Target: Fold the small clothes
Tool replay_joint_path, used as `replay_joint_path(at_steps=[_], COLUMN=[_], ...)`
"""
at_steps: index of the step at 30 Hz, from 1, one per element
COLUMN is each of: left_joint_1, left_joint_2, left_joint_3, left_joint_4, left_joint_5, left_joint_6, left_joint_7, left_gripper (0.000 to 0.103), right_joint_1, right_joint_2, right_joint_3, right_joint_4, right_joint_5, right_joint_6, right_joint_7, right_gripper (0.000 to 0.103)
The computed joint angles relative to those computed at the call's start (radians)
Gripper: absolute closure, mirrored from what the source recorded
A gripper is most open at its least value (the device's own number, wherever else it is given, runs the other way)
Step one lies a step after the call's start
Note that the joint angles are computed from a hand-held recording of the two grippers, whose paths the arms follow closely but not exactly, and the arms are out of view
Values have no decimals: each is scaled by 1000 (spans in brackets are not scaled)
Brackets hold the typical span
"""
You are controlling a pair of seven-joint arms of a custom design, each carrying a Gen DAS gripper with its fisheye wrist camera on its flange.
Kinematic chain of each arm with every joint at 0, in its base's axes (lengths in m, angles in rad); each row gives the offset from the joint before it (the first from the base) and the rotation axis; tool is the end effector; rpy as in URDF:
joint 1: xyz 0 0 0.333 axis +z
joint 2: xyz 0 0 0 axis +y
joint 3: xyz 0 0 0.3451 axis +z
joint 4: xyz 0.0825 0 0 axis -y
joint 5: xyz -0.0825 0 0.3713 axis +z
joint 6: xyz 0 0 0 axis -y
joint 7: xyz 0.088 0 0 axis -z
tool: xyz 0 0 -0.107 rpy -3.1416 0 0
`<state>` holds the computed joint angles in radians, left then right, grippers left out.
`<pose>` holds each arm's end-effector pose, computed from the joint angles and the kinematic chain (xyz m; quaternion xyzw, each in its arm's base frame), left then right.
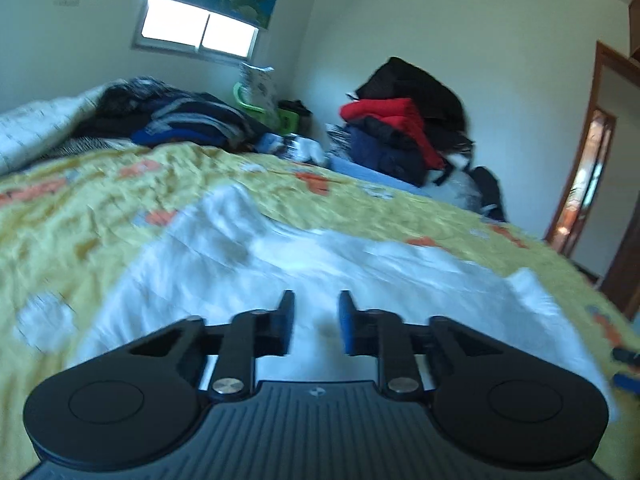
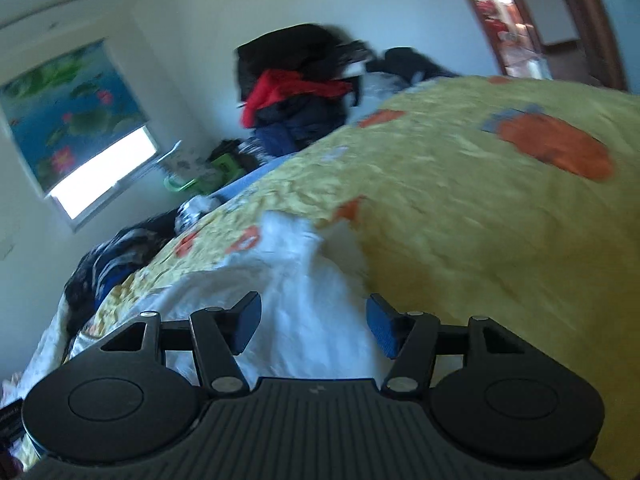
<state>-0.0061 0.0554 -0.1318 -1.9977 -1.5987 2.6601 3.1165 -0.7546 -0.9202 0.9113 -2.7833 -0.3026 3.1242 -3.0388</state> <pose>0.5869 -0.0513 0.5104 -0.4696 0.6909 -0.5244 0.1646 0.3575 0.1248 0.4862 -0.2058 0.8122 -0.3570 0.4130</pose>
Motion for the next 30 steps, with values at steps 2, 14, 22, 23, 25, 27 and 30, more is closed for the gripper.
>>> replay_joint_path(at_steps=[2,14,22,23,25,27,30], left_joint_1=[0,-55,-37,-36,-33,-31,-25], left_joint_2=[-34,5,17,18,17,16,14], left_joint_3=[-1,-16,-23,-22,-22,-21,-18], left_joint_4=[-40,-89,-89,-89,-92,-91,-96], left_joint_5=[-30,19,46,47,50,57,55], left_joint_6=[-49,-89,-104,-107,-112,-119,-134], left_joint_7=[40,33,-2,-1,-5,-18,-25], left_gripper=[91,92,92,92,92,92,92], right_joint_1=[65,166,67,41,2,-47,-126], right_joint_2=[-25,-10,41,44,45,42,16], right_joint_3=[-14,2,62,85,119,159,230], right_joint_4=[-31,-88,-68,-58,-40,-31,-26], right_joint_5=[28,0,14,24,47,76,129], right_joint_6=[-61,-44,87,96,104,134,209], right_joint_7=[34,196,179,176,173,184,209], right_gripper=[39,31,29,29,29,28,29])
